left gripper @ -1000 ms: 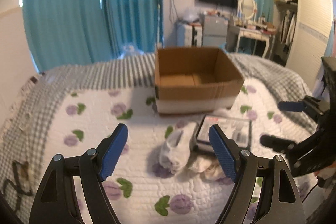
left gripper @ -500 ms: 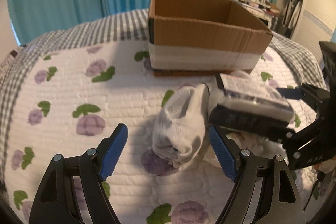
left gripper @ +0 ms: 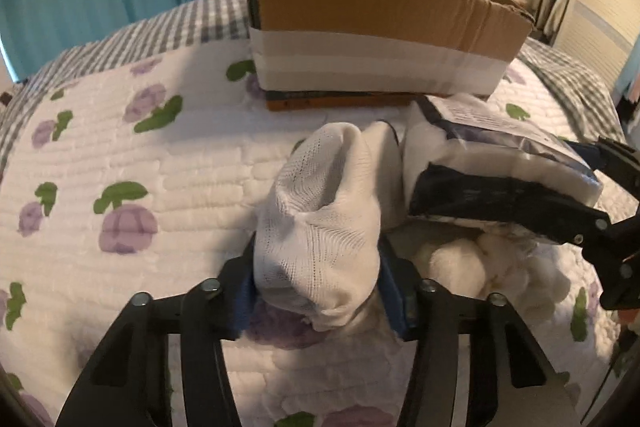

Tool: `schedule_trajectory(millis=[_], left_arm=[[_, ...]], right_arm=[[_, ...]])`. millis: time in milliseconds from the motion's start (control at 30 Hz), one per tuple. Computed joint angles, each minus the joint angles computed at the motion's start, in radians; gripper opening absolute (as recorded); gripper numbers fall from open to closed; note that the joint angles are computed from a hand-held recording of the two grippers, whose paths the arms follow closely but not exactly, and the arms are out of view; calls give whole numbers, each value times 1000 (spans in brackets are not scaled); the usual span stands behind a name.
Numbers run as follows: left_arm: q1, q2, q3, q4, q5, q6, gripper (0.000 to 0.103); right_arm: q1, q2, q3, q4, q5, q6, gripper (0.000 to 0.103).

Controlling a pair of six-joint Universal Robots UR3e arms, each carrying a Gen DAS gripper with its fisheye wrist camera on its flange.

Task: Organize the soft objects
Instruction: 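Grasp the white mesh sock with the left gripper while the right grasps the tissue pack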

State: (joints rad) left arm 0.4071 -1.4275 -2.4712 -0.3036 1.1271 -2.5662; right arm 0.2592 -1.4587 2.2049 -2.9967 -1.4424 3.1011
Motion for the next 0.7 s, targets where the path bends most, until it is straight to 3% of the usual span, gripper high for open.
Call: schedule_trajectory(millis=[167, 333, 533, 700], left_arm=[[47, 102, -51, -27, -27, 29, 43], [143, 285, -56, -245, -74, 76, 43], [317, 614, 4, -675, -157, 194, 43], [493, 840, 145, -1092, -265, 365, 43]], right_arm=[[-14, -45, 56, -52, 26, 28, 70], [-3, -135, 95, -54, 16, 49, 63], [47, -289, 115, 9, -36, 90, 60], [111, -416, 42, 134, -112, 126, 60]])
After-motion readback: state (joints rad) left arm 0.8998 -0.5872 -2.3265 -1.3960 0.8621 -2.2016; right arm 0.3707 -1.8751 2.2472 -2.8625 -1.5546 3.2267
